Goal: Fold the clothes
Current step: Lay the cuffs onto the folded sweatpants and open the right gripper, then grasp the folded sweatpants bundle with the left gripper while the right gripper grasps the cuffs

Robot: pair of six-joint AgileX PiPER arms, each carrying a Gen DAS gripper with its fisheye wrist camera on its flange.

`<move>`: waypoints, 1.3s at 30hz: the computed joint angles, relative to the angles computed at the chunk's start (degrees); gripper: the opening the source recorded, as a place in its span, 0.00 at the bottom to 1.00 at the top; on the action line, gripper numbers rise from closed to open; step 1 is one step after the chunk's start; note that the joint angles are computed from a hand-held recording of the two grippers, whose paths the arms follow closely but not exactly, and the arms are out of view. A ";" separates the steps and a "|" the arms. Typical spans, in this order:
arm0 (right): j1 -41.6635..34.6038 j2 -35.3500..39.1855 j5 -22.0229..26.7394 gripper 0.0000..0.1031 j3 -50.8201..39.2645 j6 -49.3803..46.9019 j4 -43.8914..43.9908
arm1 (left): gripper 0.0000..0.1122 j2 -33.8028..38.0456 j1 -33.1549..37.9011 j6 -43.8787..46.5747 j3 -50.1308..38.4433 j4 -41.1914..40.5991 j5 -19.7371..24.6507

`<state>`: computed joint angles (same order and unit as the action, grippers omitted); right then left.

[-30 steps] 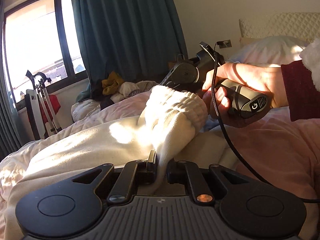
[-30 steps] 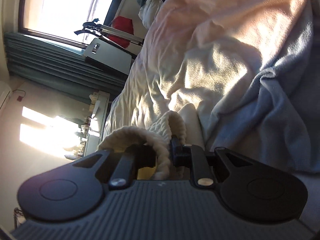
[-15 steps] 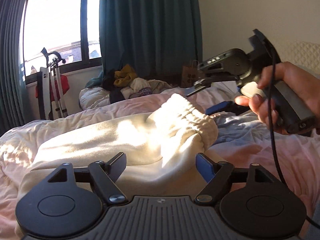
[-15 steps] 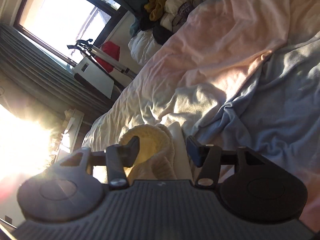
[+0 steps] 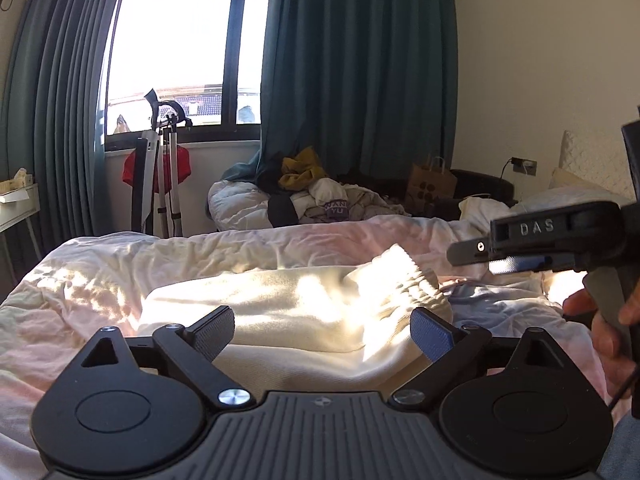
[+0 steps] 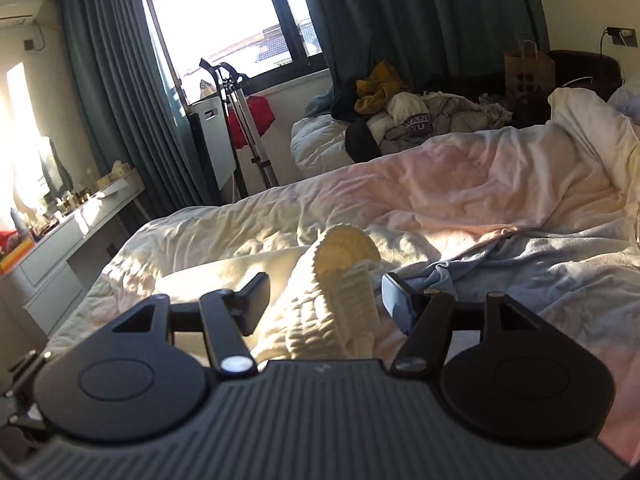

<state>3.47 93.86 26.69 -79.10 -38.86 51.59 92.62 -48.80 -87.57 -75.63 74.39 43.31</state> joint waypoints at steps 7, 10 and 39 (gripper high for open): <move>0.35 -9.86 1.45 0.63 11.16 -5.42 1.39 | 0.91 -3.60 -2.82 1.20 0.72 -5.11 7.29; 1.42 -13.87 0.17 0.63 15.70 -5.08 -0.17 | 0.91 -5.04 -4.17 1.21 1.27 -6.59 10.27; -4.61 -4.27 17.03 0.64 9.14 6.97 6.06 | 0.92 -7.96 12.28 14.67 0.61 -29.01 0.16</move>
